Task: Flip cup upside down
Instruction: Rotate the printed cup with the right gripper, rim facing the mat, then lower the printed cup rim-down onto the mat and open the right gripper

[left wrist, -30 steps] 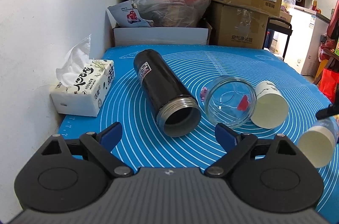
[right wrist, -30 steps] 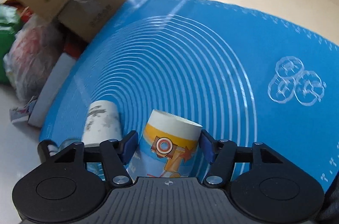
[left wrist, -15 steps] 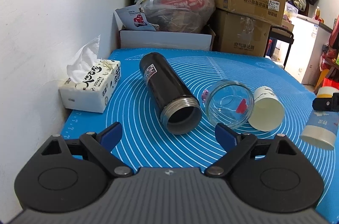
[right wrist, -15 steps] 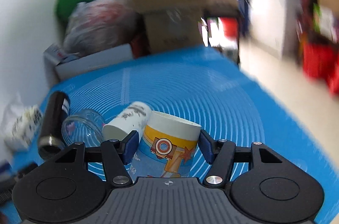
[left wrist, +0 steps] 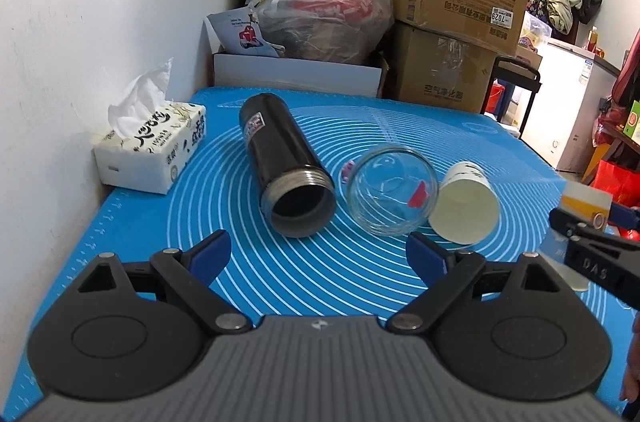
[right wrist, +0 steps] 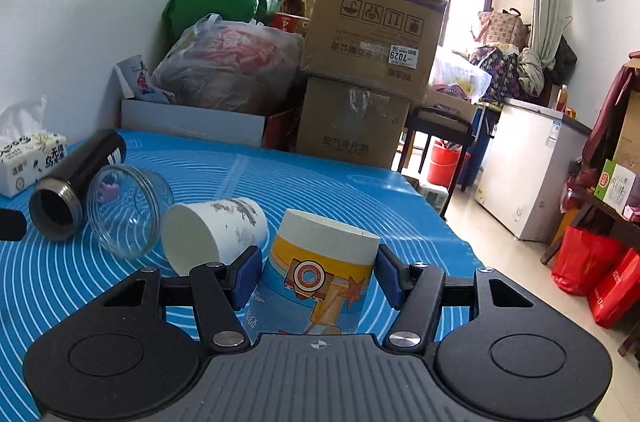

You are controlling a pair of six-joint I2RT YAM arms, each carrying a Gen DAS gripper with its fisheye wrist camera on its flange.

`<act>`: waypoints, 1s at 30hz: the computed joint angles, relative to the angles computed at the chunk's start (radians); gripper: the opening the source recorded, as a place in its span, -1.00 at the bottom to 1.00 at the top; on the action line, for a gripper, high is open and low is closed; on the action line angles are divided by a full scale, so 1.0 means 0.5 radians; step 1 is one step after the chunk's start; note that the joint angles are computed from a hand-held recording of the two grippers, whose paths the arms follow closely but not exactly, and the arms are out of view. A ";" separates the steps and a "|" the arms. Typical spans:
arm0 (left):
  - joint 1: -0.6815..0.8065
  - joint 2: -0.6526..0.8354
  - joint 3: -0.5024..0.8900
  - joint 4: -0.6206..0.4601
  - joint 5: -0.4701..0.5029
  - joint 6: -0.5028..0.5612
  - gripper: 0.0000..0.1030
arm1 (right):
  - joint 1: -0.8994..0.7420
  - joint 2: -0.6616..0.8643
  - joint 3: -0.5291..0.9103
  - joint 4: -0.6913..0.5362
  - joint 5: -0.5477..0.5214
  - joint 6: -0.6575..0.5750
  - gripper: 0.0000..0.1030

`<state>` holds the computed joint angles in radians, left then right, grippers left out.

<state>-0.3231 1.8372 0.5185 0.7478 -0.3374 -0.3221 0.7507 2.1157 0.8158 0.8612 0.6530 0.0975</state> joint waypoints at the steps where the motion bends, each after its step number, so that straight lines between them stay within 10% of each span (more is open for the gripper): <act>1: -0.011 0.003 0.002 -0.004 -0.004 -0.016 0.82 | -0.005 -0.008 -0.005 -0.018 -0.026 0.018 0.14; 15: -0.171 0.013 0.013 -0.056 -0.106 -0.111 0.82 | 0.104 -0.095 -0.194 -0.032 -0.050 0.030 0.09; 30: -0.484 -0.200 -0.060 -0.331 -0.429 -0.378 0.83 | 0.029 -0.618 -0.544 -0.310 -0.425 0.312 0.87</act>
<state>-0.5649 1.7372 0.4883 0.5822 -0.5520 -0.5114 0.7653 1.8067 0.5437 0.7063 0.4403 0.2537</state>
